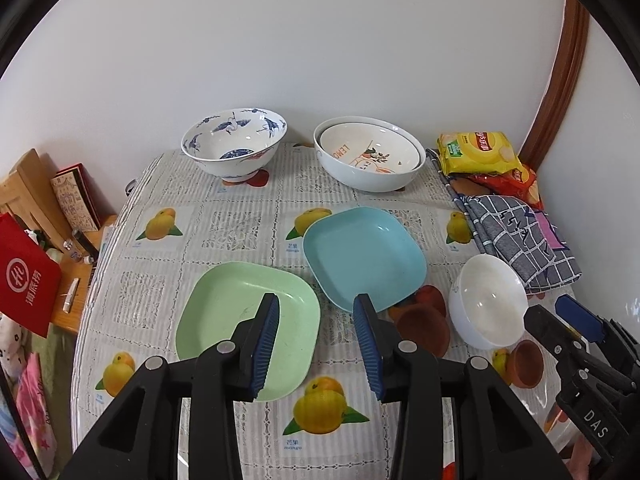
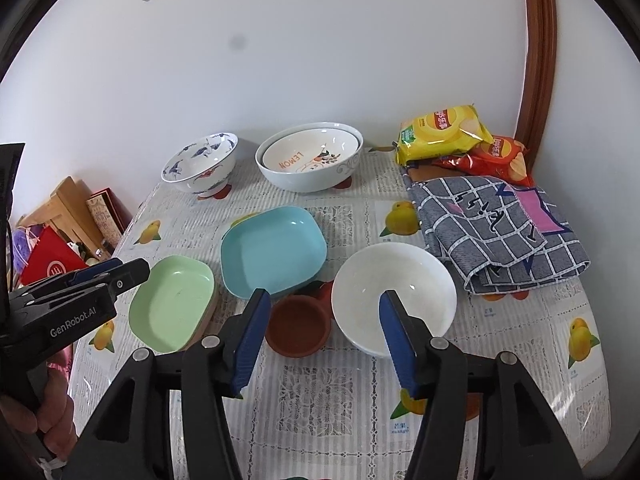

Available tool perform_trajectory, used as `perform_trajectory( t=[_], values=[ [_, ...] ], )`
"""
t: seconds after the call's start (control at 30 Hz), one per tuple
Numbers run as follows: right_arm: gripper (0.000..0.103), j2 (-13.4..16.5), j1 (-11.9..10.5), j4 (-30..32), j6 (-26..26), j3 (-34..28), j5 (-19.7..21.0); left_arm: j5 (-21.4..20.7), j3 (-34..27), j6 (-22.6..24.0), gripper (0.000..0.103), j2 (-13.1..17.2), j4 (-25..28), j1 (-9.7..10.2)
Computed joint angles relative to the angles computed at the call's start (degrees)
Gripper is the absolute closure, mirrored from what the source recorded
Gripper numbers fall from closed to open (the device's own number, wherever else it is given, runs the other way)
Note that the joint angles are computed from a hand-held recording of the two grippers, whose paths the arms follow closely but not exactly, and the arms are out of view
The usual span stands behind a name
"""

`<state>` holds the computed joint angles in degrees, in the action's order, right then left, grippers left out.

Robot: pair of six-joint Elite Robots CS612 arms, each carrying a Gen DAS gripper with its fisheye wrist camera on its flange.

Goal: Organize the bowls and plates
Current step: 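Move both grippers to the blue square plate rim and close on it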

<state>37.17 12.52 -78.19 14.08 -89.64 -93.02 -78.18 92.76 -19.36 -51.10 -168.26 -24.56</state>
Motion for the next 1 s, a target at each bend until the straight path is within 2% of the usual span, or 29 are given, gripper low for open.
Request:
perform_trajectory(
  t=[0.2, 0.47, 0.6, 0.87, 1.0],
  values=[
    [0.047, -0.63, -0.12, -1.66, -0.54, 1.58, 0.22, 1.34, -1.54, 0.26, 0.066, 0.96, 0.41, 0.13],
    [0.047, -1.46, -0.55, -4.75, -2.48, 4.79, 0.55, 2.93, -5.58, -0.07, 0.066, 3.32, 4.95, 0.87],
    [0.047, -1.98, -1.06, -4.98, -2.52, 7.09, 2.25, 2.63, -7.69, -0.05, 0.061, 4.82, 6.44, 1.35],
    [0.047, -3.61, -1.37, -6.01, -4.71, 13.16, 4.5, 0.78, -12.59, -0.04, 0.059, 8.38, 9.77, 2.4],
    [0.051, -4.41, -1.37, -6.76, -5.63, 16.22, 4.87, -0.79, -15.18, -0.02, 0.059, 10.34, 11.45, 2.95]
  ],
)
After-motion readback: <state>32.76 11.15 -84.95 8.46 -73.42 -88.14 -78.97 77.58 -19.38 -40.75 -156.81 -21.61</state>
